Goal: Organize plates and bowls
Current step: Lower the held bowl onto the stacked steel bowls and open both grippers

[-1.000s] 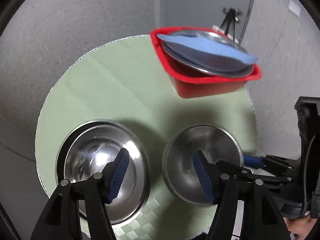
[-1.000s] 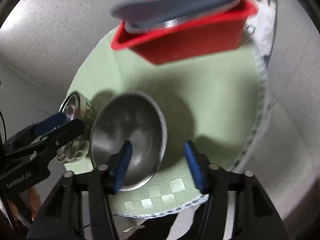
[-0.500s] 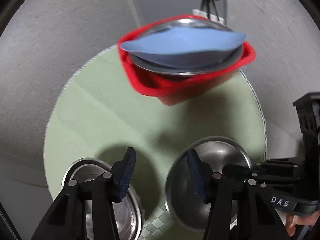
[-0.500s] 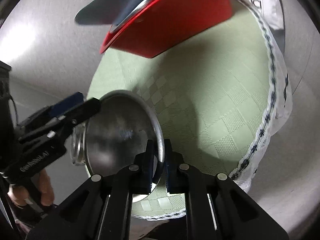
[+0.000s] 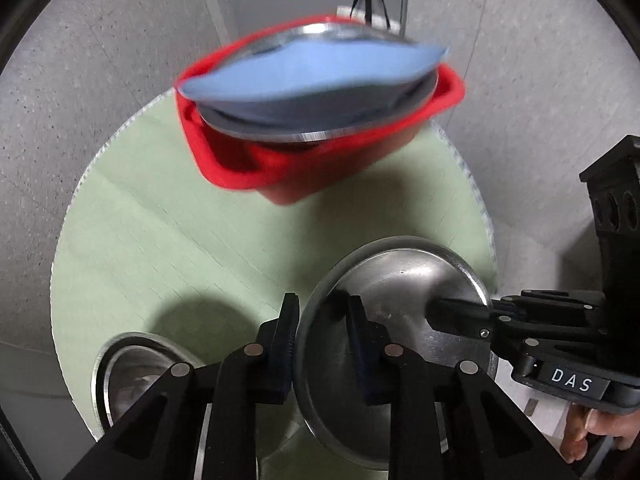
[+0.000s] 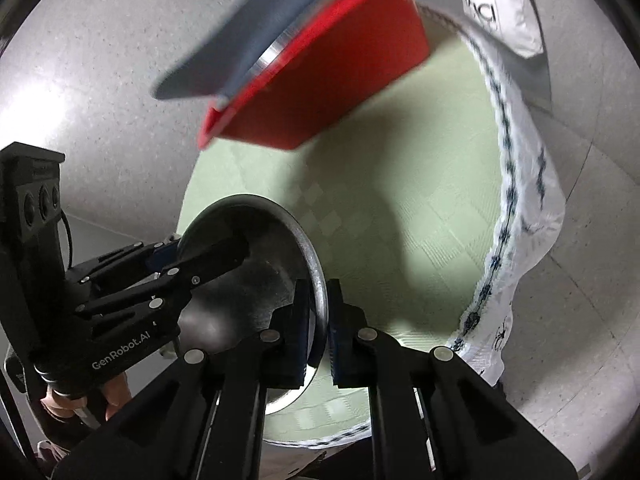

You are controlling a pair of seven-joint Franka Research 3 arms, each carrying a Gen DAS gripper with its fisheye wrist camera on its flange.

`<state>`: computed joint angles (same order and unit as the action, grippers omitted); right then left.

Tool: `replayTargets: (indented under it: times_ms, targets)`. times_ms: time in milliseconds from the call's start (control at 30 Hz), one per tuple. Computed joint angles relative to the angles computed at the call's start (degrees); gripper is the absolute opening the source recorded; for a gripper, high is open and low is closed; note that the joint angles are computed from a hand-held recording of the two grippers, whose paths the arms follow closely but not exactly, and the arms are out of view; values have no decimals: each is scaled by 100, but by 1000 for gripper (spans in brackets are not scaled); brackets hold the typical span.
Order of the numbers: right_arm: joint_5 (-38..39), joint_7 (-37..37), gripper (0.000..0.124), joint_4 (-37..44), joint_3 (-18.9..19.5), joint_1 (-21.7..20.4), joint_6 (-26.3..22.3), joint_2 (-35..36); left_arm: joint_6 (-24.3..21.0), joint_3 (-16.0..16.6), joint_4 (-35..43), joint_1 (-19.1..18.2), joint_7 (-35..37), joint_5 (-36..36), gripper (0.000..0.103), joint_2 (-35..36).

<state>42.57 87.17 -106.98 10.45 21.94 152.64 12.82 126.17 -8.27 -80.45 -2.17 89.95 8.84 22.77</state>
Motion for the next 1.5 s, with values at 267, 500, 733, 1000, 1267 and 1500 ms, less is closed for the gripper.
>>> replayTargets:
  times_ms: [267,500,733,1000,1267,1500]
  targets:
    - [-1683,1094,7,502,-148,523,50,-26,825,66,-1232,539,434,-732,20,-1119]
    - [-2930,1697,7,1472,-184,1021,-485,528,1016,374,-2197,901,712,-1275,21,-1862]
    - [-4081,2350,7,2161,-445,1515,-1087,950,852,585,-2440,1165,1266,-1905,22,-1934]
    - [-5078,3046,10,3267,-740,1996,-1826,1692,880,511,-2189,1328,1593,-2330,21,-1560]
    - [-5493,3529,12,3625,-836,2190,-2231,1868,1290,473,-2600,1161,1373,-1697,33,-1854]
    - [-5453,3640,27,3888,-826,2200,-2312,2091,1453,513,-2782,1077,1158,-1384,58,-1972]
